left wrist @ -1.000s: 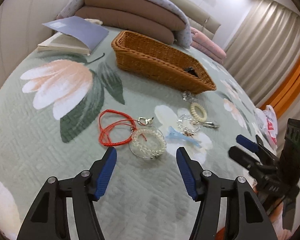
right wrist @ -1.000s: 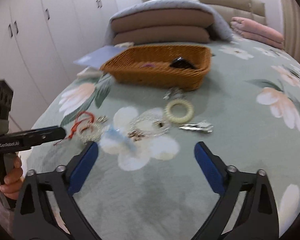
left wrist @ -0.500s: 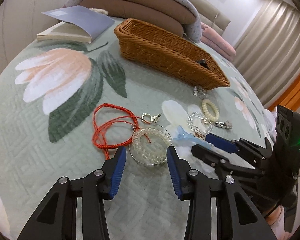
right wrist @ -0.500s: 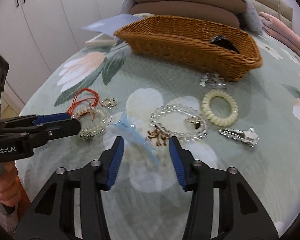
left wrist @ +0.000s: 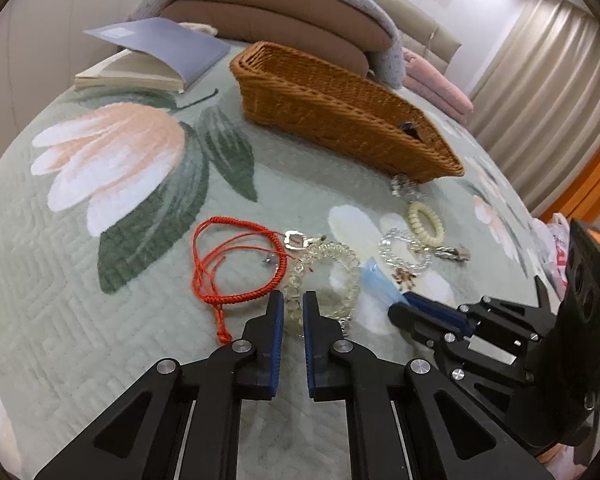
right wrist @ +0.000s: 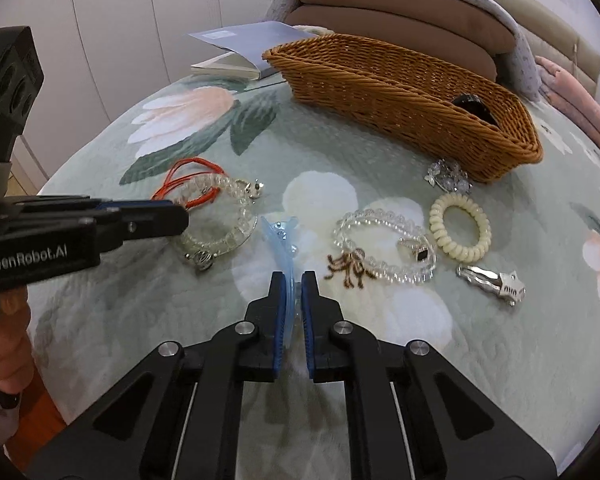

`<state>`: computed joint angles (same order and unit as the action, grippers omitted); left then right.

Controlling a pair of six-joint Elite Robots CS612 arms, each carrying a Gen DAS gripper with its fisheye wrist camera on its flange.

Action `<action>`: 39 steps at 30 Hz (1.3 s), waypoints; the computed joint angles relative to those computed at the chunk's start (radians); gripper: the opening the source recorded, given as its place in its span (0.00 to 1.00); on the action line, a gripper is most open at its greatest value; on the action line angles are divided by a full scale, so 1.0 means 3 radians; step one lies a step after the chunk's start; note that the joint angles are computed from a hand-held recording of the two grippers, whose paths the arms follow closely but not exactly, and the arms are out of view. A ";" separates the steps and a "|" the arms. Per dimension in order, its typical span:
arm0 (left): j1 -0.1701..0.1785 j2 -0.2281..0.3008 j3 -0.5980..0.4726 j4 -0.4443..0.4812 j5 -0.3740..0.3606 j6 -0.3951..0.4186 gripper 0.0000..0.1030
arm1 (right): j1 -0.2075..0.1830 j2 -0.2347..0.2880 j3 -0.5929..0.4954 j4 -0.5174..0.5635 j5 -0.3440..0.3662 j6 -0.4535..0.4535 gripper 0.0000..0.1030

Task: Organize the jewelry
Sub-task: 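Lower both held items into the wicker basket and open both tools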

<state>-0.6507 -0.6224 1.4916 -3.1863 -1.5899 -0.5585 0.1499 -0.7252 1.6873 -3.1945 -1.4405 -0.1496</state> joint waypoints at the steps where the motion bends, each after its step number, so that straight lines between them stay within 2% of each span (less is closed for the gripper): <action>1: -0.0002 -0.0004 0.0010 -0.0023 -0.0001 0.0011 0.08 | -0.0003 -0.0011 0.0024 -0.0018 0.0010 0.0007 0.07; 10: -0.0007 -0.0058 0.0109 -0.0274 -0.0056 0.0044 0.08 | -0.0083 -0.0148 0.0270 -0.0334 0.0079 0.0203 0.07; 18: 0.0033 -0.0102 0.0143 -0.0544 -0.0118 0.0052 0.08 | -0.0156 -0.0229 0.0359 -0.0541 0.0141 0.0401 0.07; 23: 0.0060 -0.0106 0.0005 -0.0572 -0.0085 0.0186 0.08 | -0.0180 -0.0272 0.0294 -0.0631 0.0125 0.0438 0.07; 26: 0.0063 -0.0078 -0.0169 -0.0492 0.0024 0.0328 0.08 | -0.0205 -0.0273 0.0152 -0.0621 0.0091 0.0489 0.07; 29: 0.0087 -0.0004 -0.0417 -0.0350 0.0047 0.0411 0.08 | -0.0233 -0.0234 -0.0092 -0.0455 0.0073 0.0587 0.07; 32: 0.0129 0.0128 -0.0773 -0.0082 0.0038 0.0461 0.08 | -0.0254 -0.0150 -0.0395 -0.0168 0.0066 0.0652 0.07; 39: 0.0220 0.0549 -0.1675 0.0700 -0.0047 0.0473 0.08 | -0.0280 0.0259 -0.1409 0.0947 0.0094 0.0761 0.07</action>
<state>-0.5848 -0.4579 0.9892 -2.9764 -1.6039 -0.4166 0.0661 -0.6476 1.2647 -2.9103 -1.4123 0.0786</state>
